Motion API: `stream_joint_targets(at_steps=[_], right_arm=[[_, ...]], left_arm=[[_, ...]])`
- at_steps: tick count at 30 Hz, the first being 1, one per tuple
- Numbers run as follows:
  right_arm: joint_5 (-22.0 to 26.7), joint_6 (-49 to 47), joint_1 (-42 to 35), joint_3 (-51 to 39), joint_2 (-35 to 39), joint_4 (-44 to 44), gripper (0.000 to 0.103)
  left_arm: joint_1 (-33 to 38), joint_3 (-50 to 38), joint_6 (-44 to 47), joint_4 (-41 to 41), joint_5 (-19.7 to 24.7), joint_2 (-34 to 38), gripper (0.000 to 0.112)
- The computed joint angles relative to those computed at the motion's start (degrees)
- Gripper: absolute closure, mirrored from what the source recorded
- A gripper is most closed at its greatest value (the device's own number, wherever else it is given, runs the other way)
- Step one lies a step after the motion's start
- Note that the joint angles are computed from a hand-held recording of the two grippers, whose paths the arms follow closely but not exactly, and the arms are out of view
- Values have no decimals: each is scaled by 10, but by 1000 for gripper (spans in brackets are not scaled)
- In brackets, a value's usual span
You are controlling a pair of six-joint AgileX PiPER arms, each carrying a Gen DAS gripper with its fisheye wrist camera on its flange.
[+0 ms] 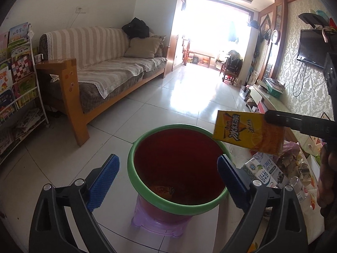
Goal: Collect trash
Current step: 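Open the left tool over the bin dropping the orange bag while the right tool carries the carton, then open the right tool over the bin to drop the yellow carton, then grasp the crumpled brown paper with the left tool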
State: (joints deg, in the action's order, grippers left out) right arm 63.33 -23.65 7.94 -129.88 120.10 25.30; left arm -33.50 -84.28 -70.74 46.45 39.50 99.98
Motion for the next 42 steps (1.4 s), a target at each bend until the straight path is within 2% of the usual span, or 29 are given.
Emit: stream_joint_targets(at_steps=[4, 6, 8, 9, 10, 12, 20, 26, 35, 39, 42], right_arm=[[6, 25, 37, -39, 39, -40, 66], [29, 40, 55, -78, 66, -64, 66], [21, 53, 67, -72, 68, -80, 66], [18, 59, 73, -68, 67, -90, 59], [10, 62, 77, -60, 62, -96, 41], [-21, 59, 80, -22, 41, -96, 29], [-74, 68, 71, 70, -30, -118, 5], [-116, 53, 15, 193, -121, -128, 5], [-130, -37, -173, 331, -225, -73, 5], [-137, -103, -250, 382, -255, -43, 5], [-134, -129, -284, 395, -261, -28, 5]], left_arm=[[3, 25, 13, -17, -8, -18, 17], [8, 38, 13, -23, -8, -27, 17], [12, 54, 3, -20, -7, -38, 17], [15, 60, 2, -22, -7, -43, 17], [16, 67, -3, -18, -6, -49, 17], [16, 78, -9, -10, -2, -57, 17], [1, 60, -4, -3, 9, -55, 17], [-46, -6, 28, -12, 27, -17, 17], [-120, -182, 121, -88, 57, 97, 17], [-140, -301, 187, -158, 89, 174, 17], [-156, -405, 218, -198, 141, 244, 17]])
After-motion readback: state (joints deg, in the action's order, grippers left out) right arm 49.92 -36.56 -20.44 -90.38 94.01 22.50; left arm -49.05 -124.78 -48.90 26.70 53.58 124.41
